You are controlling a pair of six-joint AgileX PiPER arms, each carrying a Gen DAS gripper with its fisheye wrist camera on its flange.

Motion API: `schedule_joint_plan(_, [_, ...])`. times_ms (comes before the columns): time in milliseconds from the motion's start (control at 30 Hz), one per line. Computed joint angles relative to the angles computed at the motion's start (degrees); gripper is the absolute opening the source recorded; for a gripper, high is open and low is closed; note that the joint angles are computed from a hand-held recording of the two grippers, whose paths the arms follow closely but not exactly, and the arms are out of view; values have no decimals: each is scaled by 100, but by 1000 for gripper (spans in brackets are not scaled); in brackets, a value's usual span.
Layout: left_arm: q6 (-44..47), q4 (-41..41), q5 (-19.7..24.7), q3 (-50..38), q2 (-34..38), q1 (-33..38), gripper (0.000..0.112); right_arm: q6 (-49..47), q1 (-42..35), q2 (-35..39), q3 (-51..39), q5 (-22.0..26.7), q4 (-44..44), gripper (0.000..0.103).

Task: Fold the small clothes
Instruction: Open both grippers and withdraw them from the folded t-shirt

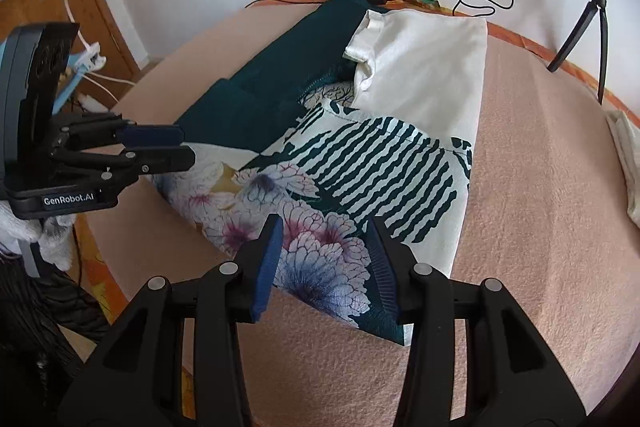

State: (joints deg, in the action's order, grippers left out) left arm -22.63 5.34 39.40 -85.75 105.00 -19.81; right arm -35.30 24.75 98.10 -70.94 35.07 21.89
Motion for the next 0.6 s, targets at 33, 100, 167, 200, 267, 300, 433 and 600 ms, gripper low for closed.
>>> schedule_joint_plan(33, [-113,84,3,65,1,21,32,150,32,14,36,-74,-213,46])
schedule_joint_plan(100, [-367,307,25,187,0,88,32,349,-15,44,63,-107,-421,46])
schedule_joint_plan(167, [-642,567,-44,385,-58,138,32,575,-119,73,36,-80,-607,46])
schedule_joint_plan(200, [-742,691,-113,478,-91,150,32,640,-195,58,47,-67,-658,46])
schedule_joint_plan(267, [-898,936,-60,522,-107,123,35,905,-279,83,19,-29,-942,46])
schedule_joint_plan(300, [-995,1012,-26,540,-122,123,35,889,-341,83,9,-27,-925,46])
schedule_joint_plan(433, [-1216,1064,42,560,-168,232,34,1289,-474,152,-221,155,-1156,46])
schedule_joint_plan(600, [-1179,903,-91,513,-352,463,34,1050,-761,17,-359,213,-647,46])
